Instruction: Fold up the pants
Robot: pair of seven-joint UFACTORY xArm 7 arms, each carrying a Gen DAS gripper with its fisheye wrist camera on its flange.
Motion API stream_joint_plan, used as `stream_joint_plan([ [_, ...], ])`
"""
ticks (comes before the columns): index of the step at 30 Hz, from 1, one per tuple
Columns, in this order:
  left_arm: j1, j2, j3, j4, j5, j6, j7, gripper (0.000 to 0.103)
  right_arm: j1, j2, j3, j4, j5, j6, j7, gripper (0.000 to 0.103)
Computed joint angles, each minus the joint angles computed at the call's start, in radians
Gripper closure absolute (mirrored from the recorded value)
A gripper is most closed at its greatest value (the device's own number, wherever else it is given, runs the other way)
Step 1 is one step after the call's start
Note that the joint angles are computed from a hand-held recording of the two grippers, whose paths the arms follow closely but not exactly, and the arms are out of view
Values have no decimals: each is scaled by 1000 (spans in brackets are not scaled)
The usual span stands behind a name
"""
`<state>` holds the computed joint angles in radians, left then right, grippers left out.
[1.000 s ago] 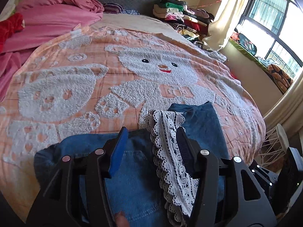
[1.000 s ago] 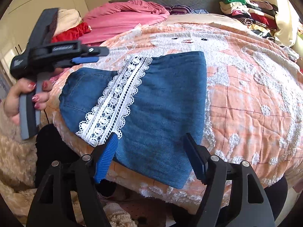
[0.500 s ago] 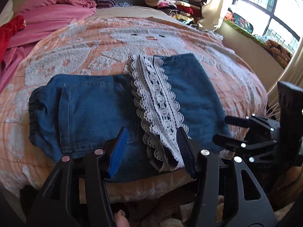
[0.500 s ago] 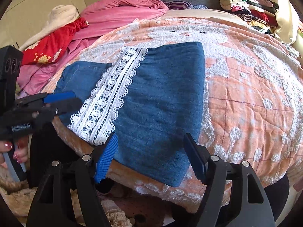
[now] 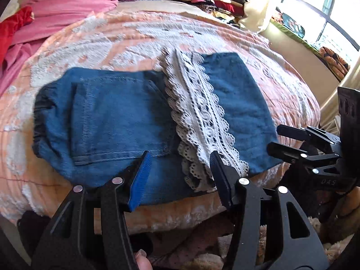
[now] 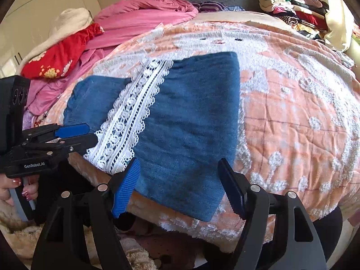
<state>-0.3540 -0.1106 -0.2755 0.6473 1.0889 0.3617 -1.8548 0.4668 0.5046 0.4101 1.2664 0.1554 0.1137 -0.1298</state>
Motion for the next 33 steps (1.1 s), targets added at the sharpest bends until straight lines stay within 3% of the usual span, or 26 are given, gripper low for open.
stream_joint_plan([
  [2,3,-43,-2,-23,2,6,-21,53,-22,-9,22,-5,16,-4,-6,26],
  [9,15,-155,-46,-76,-118,99,45,40,-27,-36,36,-7,30,-9,-14,23],
  [19,84,-307,-128,-169,-249,114,105,14,65,-48,-45,36,-25,16,39,23],
  [21,92,-334,-137,-187,-275,114,116,12,62,-46,-35,46,-29,20,31,22],
  [23,104,-364,-149,-207,-299,111,120,10,87,-46,-57,58,-44,15,46,7],
  [24,107,-382,-155,-220,-313,110,122,10,87,-45,-54,62,-47,7,45,6],
  [33,130,-531,-182,-325,-460,112,178,10,140,-1,-80,182,-98,63,42,6],
])
